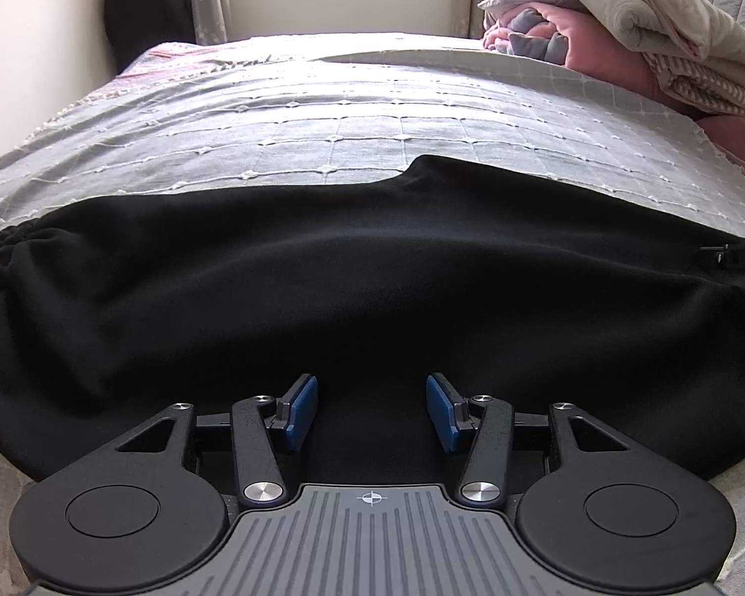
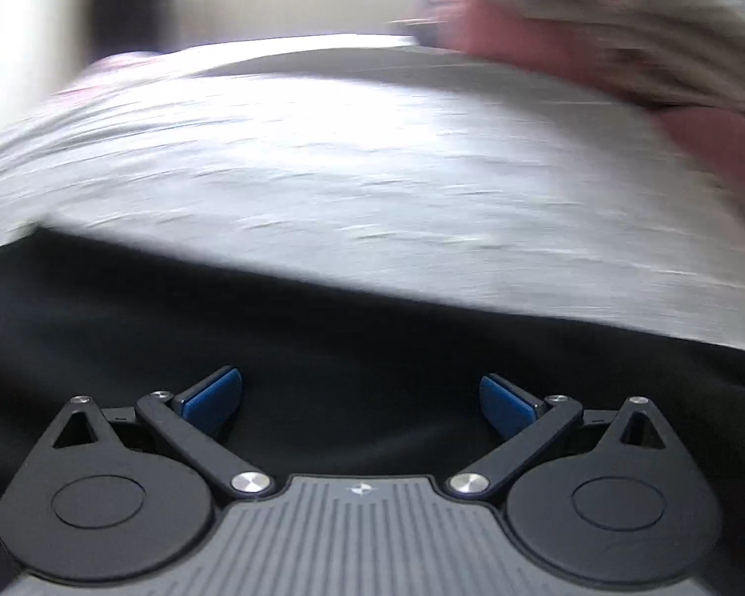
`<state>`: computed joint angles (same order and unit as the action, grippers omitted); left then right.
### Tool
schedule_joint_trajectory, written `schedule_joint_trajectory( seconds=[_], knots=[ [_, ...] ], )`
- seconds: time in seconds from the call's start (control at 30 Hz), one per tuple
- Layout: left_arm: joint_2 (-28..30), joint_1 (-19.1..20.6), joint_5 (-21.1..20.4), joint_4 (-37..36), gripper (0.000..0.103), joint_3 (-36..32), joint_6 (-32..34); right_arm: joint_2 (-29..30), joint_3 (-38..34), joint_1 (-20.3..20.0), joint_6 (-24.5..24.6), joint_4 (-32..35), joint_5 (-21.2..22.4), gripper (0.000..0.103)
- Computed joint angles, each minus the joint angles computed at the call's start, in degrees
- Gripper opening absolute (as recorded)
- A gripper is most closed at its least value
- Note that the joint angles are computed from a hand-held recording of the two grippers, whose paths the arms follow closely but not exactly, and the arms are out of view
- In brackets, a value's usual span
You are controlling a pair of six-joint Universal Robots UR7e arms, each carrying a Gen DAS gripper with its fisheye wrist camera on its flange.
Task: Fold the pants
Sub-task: 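Lower the waistband with the left tool while the right tool grasps the pants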
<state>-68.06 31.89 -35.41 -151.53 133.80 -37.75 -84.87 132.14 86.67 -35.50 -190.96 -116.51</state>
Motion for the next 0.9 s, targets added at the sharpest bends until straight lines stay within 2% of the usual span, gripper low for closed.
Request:
schedule_joint_trajectory(
  seconds=[0.03, 0.07, 0.1, 0.17, 0.27, 0.33, 0.4, 0.47, 0.53, 0.6, 0.67, 0.73, 0.83, 0.9],
  knots=[
    [-1.10, 0.44, -1.24, -0.73, 0.048, 0.19, 0.36, 0.06, 0.17, -0.70, 1.42, -1.81, 0.33, 0.103],
    [-2.50, 1.08, -2.53, -1.91, 0.048, 0.45, 0.54, -1.15, 0.40, -2.11, 3.37, -1.21, 2.83, 0.103],
    [-3.96, 1.70, -2.96, -2.99, 0.048, 0.78, -0.04, -2.88, 0.21, -2.62, 5.06, 1.78, 4.04, 0.103],
    [-6.44, 2.63, -0.18, -2.95, 0.049, 1.23, -2.67, -5.40, -0.11, -2.87, 6.73, 6.04, 5.21, 0.103],
    [-9.87, 4.97, 5.93, 3.57, 0.049, 0.72, -9.34, -7.42, 0.57, -3.30, 5.74, 7.88, 7.92, 0.103],
    [-11.86, 7.53, 7.48, 8.84, 0.047, 0.15, -14.93, -5.87, -0.09, -3.09, 6.01, 8.71, 4.41, 0.103],
    [-13.18, 9.77, 5.03, 4.52, 0.046, 0.86, -13.26, -3.94, 0.81, -2.80, 2.50, 3.90, 2.01, 0.103],
    [-14.31, 10.03, 3.74, 1.80, 0.047, 1.48, -13.79, -4.31, 0.39, -2.27, 4.26, 4.60, 1.31, 0.103],
    [-14.24, 9.46, 4.53, 1.11, 0.047, 1.92, -14.22, -6.14, 0.43, -2.59, 6.27, 5.40, 1.78, 0.103],
    [-13.51, 8.85, 5.60, 3.75, 0.047, 1.41, -14.84, -8.97, 0.75, -3.82, 8.27, 6.43, 3.41, 0.103],
    [-13.01, 8.09, 6.31, 6.11, 0.047, 0.89, -14.73, -12.55, 1.06, -6.00, 10.86, 8.47, 5.75, 0.103],
    [-13.16, 7.52, 6.08, 5.44, 0.048, 1.12, -13.45, -16.89, 1.50, -9.04, 13.74, 10.99, 8.69, 0.103],
    [-13.43, 6.99, 4.16, 2.10, 0.050, 1.67, -11.49, -23.89, 2.85, -15.07, 16.62, 13.41, 14.28, 0.103],
    [-13.56, 6.52, 2.88, 0.78, 0.051, 1.98, -10.39, -30.04, 4.39, -20.55, 19.21, 15.61, 19.39, 0.103]
  ],
)
